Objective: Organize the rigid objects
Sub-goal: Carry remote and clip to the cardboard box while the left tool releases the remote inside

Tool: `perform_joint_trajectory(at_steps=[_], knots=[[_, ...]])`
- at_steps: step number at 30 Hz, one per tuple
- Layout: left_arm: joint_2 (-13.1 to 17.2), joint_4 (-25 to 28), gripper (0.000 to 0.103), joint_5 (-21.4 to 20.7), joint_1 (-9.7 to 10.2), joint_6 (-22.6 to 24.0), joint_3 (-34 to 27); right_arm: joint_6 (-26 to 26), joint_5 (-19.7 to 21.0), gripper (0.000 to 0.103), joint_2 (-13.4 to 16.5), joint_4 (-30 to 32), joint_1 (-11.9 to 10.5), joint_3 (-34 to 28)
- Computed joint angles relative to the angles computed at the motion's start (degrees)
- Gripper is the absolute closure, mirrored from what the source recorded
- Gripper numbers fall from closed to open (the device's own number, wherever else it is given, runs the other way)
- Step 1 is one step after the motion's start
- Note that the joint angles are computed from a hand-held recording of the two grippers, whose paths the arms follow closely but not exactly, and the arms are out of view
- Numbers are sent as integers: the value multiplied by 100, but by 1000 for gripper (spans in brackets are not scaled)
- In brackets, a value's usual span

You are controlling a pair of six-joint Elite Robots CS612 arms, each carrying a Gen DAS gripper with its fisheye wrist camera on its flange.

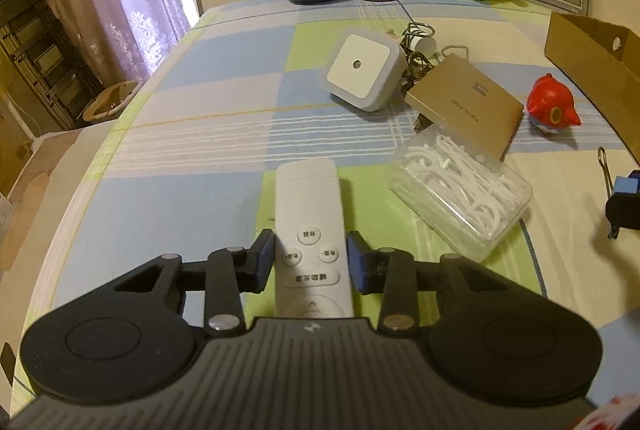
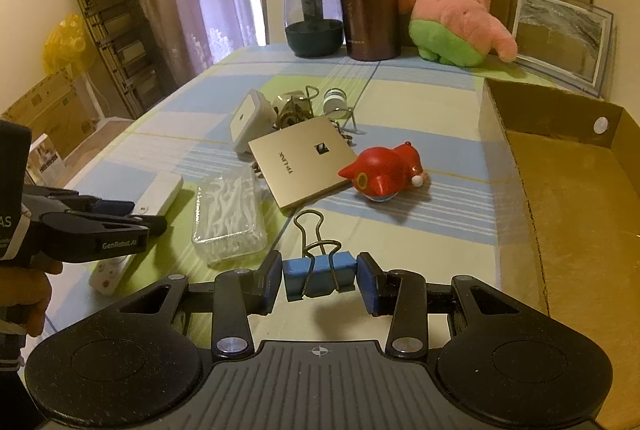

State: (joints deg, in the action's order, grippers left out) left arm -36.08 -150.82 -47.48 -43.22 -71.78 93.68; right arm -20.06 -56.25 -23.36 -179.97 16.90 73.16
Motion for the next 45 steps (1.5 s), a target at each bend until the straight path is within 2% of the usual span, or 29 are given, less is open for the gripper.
perform_joint_trajectory(at_steps=[12,18,24,34,45], knots=[[-114,-350,70,184,-102,146,105,333,-130,66,-72,-615,-19,155],[-231,-508,70,226,-224,220,129,588,-330,66,-256,-1087,-60,516],[-297,-763,70,167,-401,312,81,1065,-672,66,-535,-1581,-155,1054],[-215,-1355,70,-25,-693,897,-284,1405,-1222,66,-1026,-2145,-408,1888],[59,-1771,70,-456,-792,1697,-960,1818,-1689,66,-1300,-2483,-741,2349]])
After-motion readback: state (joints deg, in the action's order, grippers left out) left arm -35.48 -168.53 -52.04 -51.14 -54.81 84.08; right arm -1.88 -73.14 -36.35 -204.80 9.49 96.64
